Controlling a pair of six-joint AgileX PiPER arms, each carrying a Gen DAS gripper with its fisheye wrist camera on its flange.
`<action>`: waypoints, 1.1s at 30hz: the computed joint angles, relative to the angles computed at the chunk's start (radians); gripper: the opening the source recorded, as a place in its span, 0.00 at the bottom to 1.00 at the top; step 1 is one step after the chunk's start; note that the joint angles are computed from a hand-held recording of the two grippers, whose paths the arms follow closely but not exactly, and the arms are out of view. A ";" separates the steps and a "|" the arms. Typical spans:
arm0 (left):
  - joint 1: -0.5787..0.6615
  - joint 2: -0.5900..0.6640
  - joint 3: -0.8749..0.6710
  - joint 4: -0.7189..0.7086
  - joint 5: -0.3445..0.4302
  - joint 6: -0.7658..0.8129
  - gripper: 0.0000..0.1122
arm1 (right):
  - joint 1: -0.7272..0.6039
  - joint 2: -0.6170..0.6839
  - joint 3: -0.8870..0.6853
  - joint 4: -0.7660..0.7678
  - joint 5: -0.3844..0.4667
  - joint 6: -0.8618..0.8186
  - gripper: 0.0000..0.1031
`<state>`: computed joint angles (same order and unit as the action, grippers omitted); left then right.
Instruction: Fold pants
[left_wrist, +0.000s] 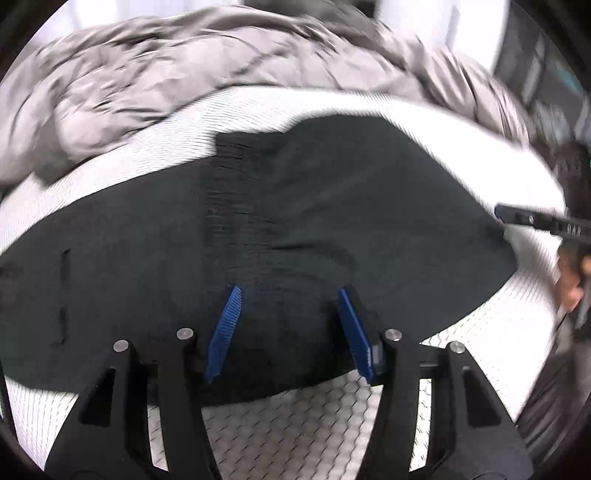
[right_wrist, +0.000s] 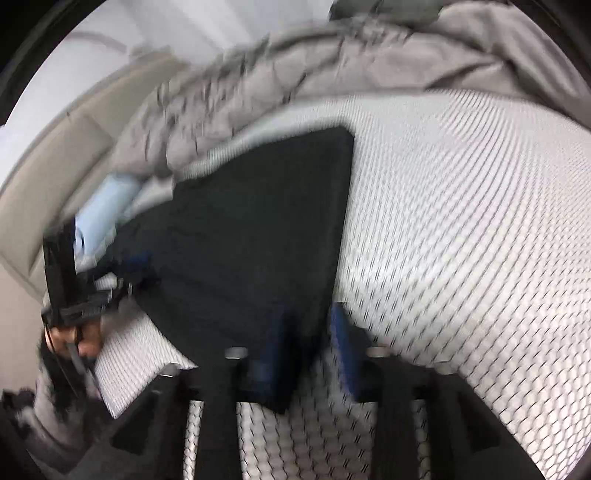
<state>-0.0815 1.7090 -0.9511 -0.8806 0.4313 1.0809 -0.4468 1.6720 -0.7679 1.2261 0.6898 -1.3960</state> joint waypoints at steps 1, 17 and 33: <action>0.052 -0.022 0.001 -0.016 0.028 -0.019 0.57 | -0.016 -0.003 0.009 0.074 0.007 -0.042 0.72; 0.784 0.148 -0.179 -0.136 0.427 -0.276 0.88 | 0.080 0.021 -0.025 0.231 -0.033 -0.015 0.85; 0.705 0.381 -0.366 -0.364 0.285 -0.207 0.02 | 0.147 0.024 -0.033 0.224 -0.084 -0.025 0.85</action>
<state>0.6234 2.0901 -1.3173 -1.2447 0.7164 0.8736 -0.2995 1.6956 -0.8010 1.4497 0.6055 -1.4210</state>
